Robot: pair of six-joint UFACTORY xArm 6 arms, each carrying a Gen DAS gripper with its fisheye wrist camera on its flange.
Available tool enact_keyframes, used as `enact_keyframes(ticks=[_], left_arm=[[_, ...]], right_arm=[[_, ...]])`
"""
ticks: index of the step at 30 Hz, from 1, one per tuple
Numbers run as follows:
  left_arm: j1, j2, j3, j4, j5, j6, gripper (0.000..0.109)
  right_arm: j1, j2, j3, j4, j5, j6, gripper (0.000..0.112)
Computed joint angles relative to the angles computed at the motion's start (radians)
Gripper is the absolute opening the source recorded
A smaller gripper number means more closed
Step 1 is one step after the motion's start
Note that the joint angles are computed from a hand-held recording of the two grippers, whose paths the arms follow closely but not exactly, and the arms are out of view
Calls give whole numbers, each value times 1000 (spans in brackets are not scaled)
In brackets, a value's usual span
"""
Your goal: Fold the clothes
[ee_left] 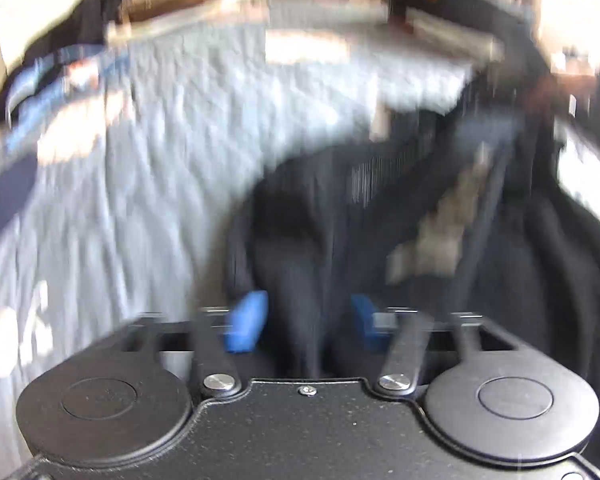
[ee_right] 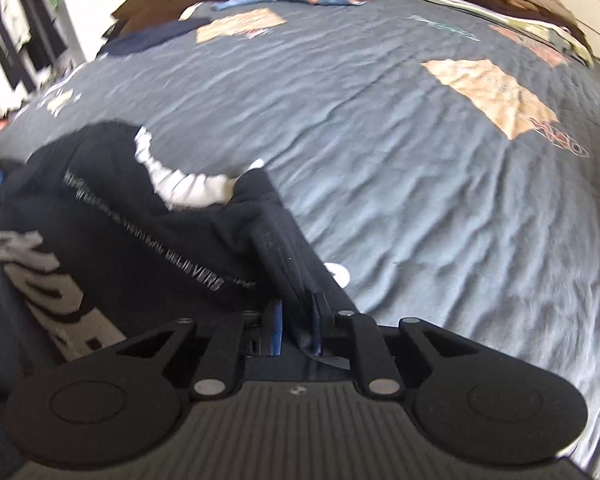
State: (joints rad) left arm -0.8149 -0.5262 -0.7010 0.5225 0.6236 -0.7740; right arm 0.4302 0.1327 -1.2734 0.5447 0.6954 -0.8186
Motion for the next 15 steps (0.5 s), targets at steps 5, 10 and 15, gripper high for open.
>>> enact_keyframes(ticks=[5,10,15], left_arm=[[137,337,-267,-8,-138,74,78],[229,560,-382,-281,-129,169,67],[136,369,-96,-132,-341,238,15]], right_arm=[[7,48,-62,-19,-6,42,21],[21,138,-156,-77,5,86,39],[33,107,-106,-71,0,37,31]])
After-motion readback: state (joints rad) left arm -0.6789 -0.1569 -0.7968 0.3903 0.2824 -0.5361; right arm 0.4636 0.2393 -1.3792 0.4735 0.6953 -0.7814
